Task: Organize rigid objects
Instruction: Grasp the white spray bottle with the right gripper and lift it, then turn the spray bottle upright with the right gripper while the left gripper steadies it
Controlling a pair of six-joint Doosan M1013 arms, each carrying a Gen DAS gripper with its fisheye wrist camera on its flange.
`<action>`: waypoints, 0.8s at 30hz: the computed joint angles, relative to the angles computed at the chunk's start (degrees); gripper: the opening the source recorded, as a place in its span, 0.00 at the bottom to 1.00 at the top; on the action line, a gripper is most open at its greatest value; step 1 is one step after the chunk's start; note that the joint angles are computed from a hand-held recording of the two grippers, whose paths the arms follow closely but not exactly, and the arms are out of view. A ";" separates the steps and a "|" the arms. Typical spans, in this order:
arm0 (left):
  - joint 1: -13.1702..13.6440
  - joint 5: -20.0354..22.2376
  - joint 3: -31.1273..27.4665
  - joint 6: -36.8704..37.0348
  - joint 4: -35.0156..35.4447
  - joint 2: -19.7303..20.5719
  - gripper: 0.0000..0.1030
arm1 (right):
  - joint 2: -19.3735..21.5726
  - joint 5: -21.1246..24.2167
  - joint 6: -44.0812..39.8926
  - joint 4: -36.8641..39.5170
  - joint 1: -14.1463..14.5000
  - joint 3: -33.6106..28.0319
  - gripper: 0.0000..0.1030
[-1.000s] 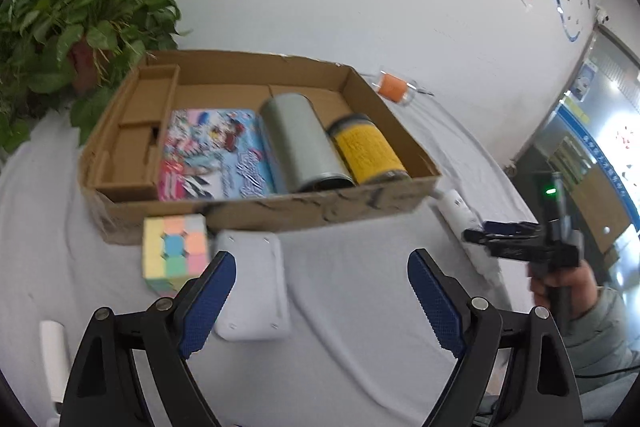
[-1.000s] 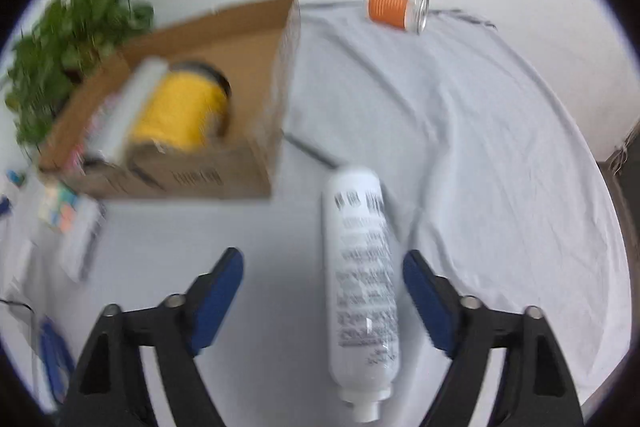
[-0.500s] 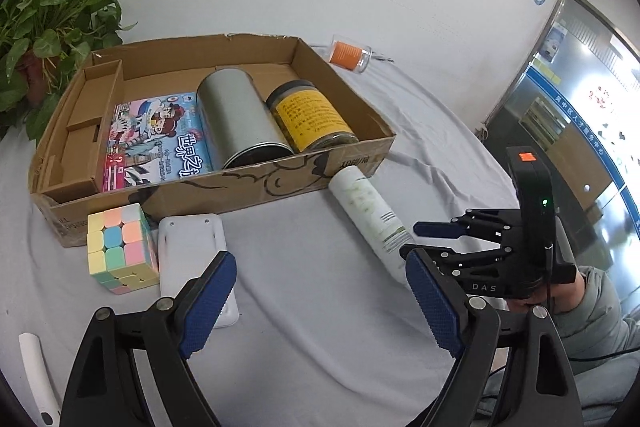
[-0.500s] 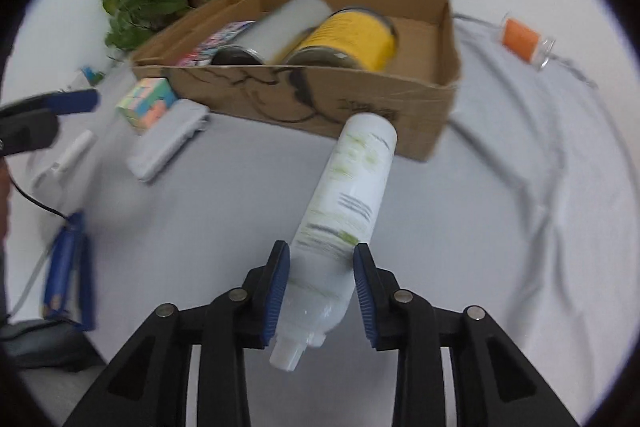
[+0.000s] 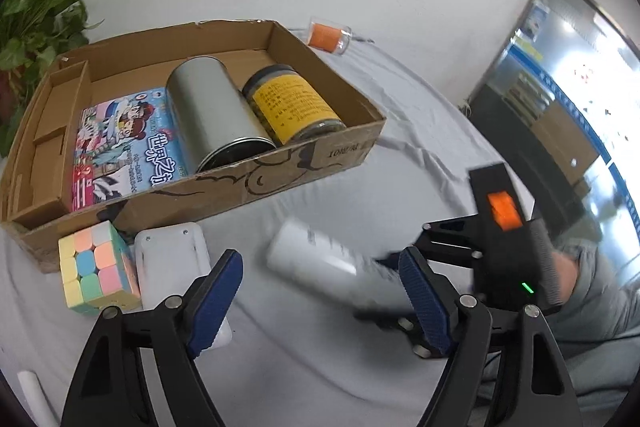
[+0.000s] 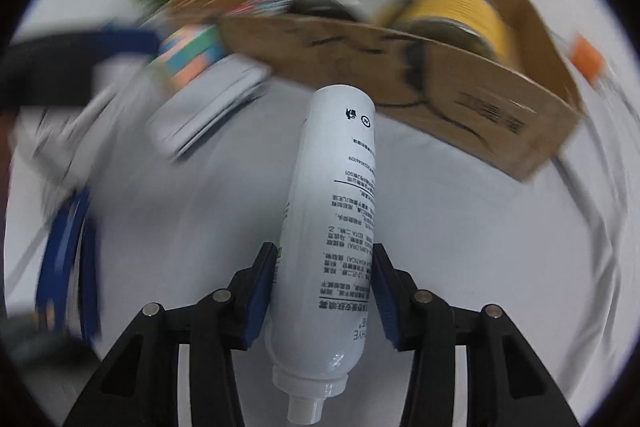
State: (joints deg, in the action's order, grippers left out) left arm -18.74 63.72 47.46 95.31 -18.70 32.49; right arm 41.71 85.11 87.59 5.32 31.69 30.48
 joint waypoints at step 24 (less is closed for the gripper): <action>-3.66 17.66 -15.38 10.41 0.14 10.44 0.66 | -10.27 -7.00 -20.60 -11.61 0.05 15.19 0.55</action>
